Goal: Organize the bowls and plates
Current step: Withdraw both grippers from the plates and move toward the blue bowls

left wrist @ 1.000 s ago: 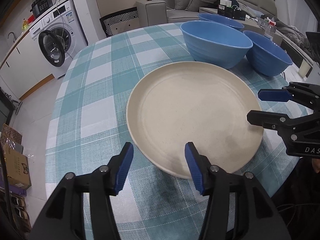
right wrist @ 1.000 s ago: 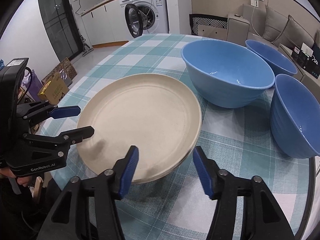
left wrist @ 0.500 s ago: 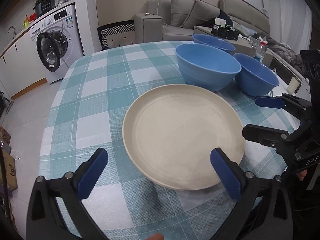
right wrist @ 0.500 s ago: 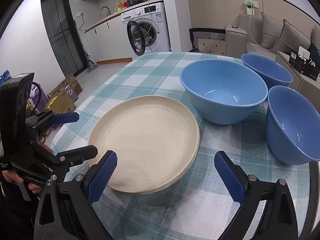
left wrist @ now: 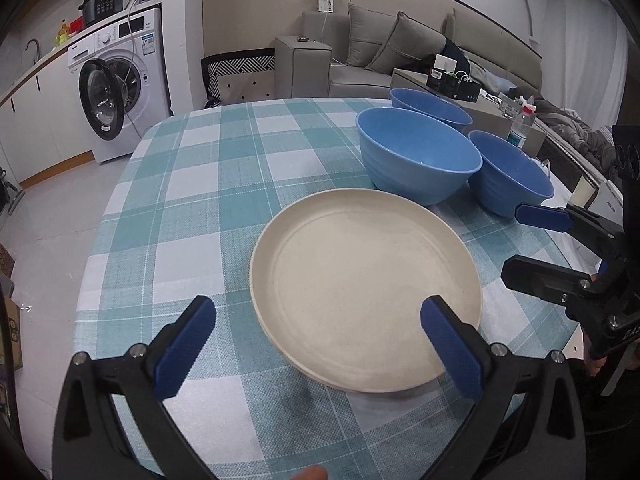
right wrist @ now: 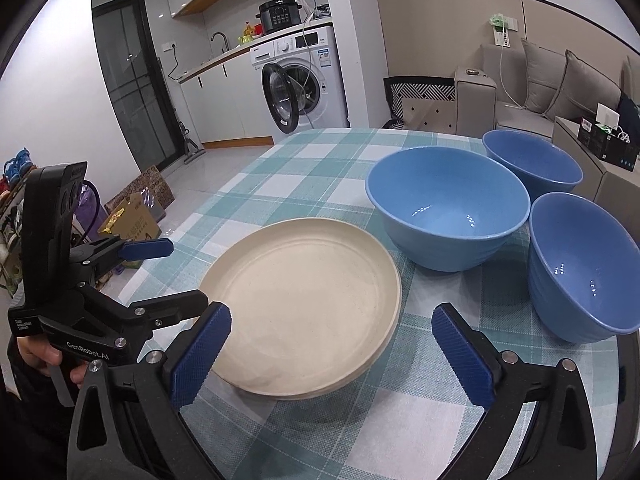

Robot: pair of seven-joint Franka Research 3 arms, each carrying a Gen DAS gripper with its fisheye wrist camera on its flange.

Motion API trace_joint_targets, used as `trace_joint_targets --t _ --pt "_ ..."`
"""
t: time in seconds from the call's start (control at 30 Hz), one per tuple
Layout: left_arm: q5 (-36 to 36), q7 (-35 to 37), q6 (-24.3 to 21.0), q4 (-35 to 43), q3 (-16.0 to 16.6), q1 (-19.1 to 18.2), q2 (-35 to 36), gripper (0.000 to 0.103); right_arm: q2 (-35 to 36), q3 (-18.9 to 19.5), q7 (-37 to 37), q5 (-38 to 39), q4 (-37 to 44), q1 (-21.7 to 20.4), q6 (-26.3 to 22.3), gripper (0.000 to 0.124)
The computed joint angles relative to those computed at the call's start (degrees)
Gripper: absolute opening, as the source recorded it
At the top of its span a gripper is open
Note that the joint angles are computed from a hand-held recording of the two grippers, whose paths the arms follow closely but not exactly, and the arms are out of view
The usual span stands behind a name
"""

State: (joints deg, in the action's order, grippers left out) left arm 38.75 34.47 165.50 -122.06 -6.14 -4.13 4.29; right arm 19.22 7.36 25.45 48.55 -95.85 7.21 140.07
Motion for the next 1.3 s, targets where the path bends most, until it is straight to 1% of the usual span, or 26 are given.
trace_joint_targets --t 0.3,0.4,0.57,0.73,1.03,1.2,1.3 --pt "2.6 -3.2 -0.5 0.9 0.3 -0.3 0.1 0.103 -0.1 0.0 0.1 1.0 0.3 -0.4 0.1 0.102" --pt "4.0 -5.1 -0.4 1.3 0.5 -0.3 0.1 0.103 -0.1 -0.1 0.2 1.2 0.6 -0.6 0.0 0.102" --pt "4.9 -6.2 0.0 2.5 0.5 -0.2 0.5 0.103 -0.5 -0.2 -0.3 2.5 1.5 -1.3 -0.1 0.102" --pt "4.6 -5.6 -1.1 5.8 0.5 -0.6 1.9 0.103 -0.9 -0.4 -0.5 4.5 3.1 -2.3 0.0 0.102" --pt "4.4 -4.0 -2.4 12.2 1.0 -1.9 4.8 0.103 -0.9 -1.2 -0.2 8.4 7.0 -5.2 -1.4 0.102" --pt "3.1 -1.4 -3.9 16.9 1.0 -2.8 7.2 0.103 -0.8 -1.7 0.7 8.9 8.8 -6.2 -1.4 0.102" --pt "0.8 1.2 -4.8 20.0 0.8 -3.1 9.0 0.103 0.6 -2.2 2.9 7.2 11.7 -6.5 -1.7 0.102"
